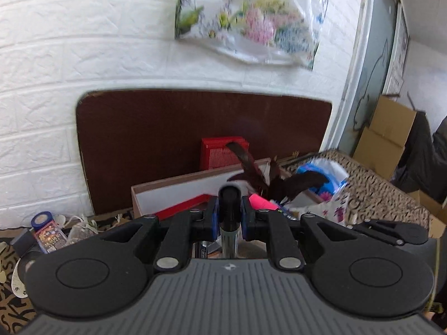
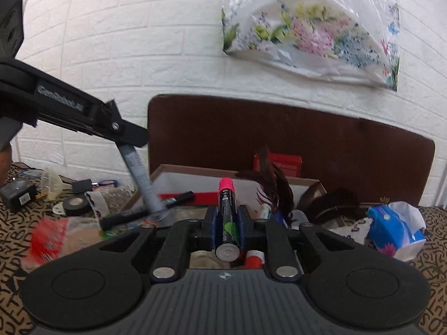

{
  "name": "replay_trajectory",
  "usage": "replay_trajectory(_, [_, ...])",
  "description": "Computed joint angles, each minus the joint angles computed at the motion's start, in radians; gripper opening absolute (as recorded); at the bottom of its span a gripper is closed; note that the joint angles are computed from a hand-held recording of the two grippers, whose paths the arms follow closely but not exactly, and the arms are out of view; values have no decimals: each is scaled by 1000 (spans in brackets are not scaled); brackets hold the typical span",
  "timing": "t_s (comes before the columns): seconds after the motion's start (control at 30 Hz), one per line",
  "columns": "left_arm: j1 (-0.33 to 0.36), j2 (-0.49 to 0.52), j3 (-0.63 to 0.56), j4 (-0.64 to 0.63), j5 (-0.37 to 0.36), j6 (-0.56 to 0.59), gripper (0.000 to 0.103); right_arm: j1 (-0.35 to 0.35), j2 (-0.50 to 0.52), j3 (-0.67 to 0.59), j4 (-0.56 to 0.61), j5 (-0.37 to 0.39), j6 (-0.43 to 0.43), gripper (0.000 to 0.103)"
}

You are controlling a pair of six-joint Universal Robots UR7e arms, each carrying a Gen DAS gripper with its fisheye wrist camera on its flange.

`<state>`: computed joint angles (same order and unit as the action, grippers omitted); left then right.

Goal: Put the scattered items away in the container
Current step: 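Carry both markers over the cardboard box and open both tools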

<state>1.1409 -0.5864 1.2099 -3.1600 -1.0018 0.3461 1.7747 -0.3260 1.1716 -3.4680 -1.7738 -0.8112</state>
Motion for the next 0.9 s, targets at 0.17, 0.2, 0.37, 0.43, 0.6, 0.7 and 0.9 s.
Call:
replay_trajectory(0.17, [17, -2, -4, 50, 22, -42, 46, -5, 6, -1, -1, 0, 8, 19])
replay_trajectory(0.2, [18, -10, 8, 42, 21, -44, 50, -6, 3, 2, 1, 5, 9, 21])
replay_trajectory(0.37, [11, -99, 153, -82, 18, 1, 67, -7, -28, 71, -27, 82, 27, 40])
replay_trajectory(0.43, [9, -136, 228, -171, 52, 40, 71, -1, -39, 114, -41, 127, 30, 45])
replay_trajectory(0.6, [42, -224, 399, -323, 167, 68, 72, 21, -28, 188, -38, 243, 53, 50])
replay_trajectory(0.7, [84, -266, 469, -344, 238, 27, 72, 40, 5, 189, -8, 286, 53, 55])
replay_trajectory(0.9, [149, -264, 471, -383, 290, 42, 72, 69, 104, 101, 78, 267, 55, 65])
